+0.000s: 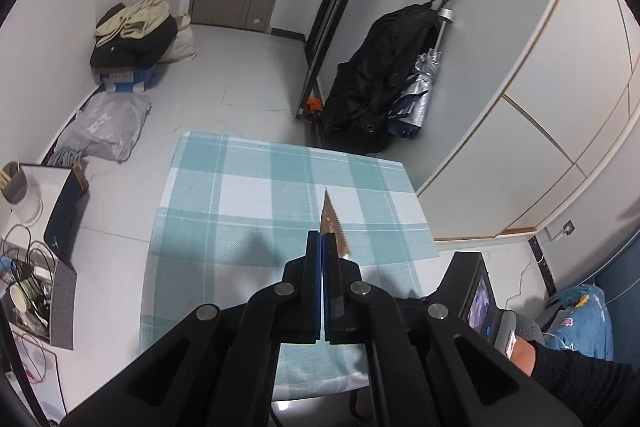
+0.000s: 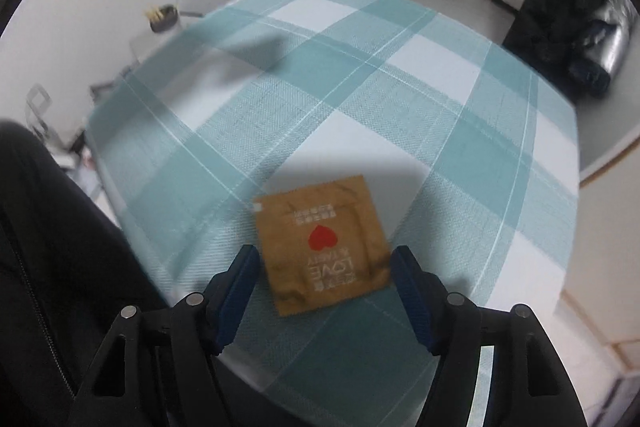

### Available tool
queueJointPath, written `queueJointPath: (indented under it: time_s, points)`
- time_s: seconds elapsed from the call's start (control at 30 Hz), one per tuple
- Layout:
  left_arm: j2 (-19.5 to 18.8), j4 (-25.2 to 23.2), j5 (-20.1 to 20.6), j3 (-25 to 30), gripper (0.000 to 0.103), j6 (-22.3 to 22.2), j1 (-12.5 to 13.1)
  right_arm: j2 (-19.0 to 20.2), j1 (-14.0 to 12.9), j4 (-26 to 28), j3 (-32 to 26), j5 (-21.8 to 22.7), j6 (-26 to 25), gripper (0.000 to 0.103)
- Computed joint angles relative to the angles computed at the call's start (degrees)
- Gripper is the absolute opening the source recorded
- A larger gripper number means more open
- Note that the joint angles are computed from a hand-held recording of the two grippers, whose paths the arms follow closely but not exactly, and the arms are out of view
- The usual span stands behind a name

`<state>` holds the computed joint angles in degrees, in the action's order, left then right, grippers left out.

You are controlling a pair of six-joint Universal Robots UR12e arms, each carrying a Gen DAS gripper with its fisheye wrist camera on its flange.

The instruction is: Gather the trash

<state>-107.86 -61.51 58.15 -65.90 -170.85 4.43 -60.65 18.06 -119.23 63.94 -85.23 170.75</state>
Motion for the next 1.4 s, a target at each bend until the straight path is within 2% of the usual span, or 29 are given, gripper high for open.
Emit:
queueJointPath:
  time_s: [0.1, 0.13, 0.17, 0.27, 0.3, 0.33, 0.43, 0.73, 0.93, 1.07, 1.17, 1.4]
  points:
    - [-0.2, 0.1, -0.2, -0.1, 0.000, -0.1, 0.2, 0.4, 0.0, 0.5, -0.7, -0.7, 0.4, 0.063]
    - [-0.1, 0.0, -0.6, -0.2, 0.000, 0.0, 0.4, 0.5, 0.1, 0.4, -0.9, -0.3, 0.4, 0.049]
    - [-0.2, 0.0, -0.8, -0.3, 0.000, -0.2, 0.4, 0.4, 0.3, -0.4, -0.8, -0.7, -0.2, 0.042]
    - [0.0, -0.1, -1.5, -0.6, 0.000, 0.1, 0.6, 0.4, 0.3, -1.0, -0.6, -0.8, 0.8, 0.032]
    - [0.0, -0.1, -1.6, -0.8, 0.000, 0.2, 0.7, 0.1, 0.3, -1.7, -0.1, -1.1, 1.4, 0.021]
    - [0.1, -0.1, -1.8, -0.9, 0.000, 0.2, 0.7, 0.1, 0.2, -2.1, 0.1, -1.1, 2.3, 0.015]
    - [0.3, -0.1, -1.9, -1.1, 0.000, 0.5, 0.8, -0.3, -0.6, -2.8, 0.6, 0.3, 5.5, 0.004]
    - [0.3, -0.7, -1.7, -1.1, 0.000, 0.9, 0.4, -1.9, -2.3, -7.2, 2.5, 4.4, 11.1, 0.003]
    - [0.0, -2.7, -1.5, 0.0, 0.000, 3.1, -1.3, -7.0, -4.3, -13.9, 7.8, 6.9, 15.3, 0.003]
    - [-0.8, -4.5, -1.9, 1.5, 0.000, 4.7, -3.3, -12.3, -6.5, -20.4, 13.5, 7.2, 19.1, 0.003]
    - [-1.5, -6.0, -2.8, 3.0, 0.000, 6.7, -5.3, -16.2, -8.5, -23.8, 17.5, 5.6, 21.5, 0.003]
    - [-4.6, -12.9, -4.7, 7.9, 0.000, 11.7, -10.5, -23.1, -14.2, -26.1, 26.5, 2.5, 30.4, 0.003]
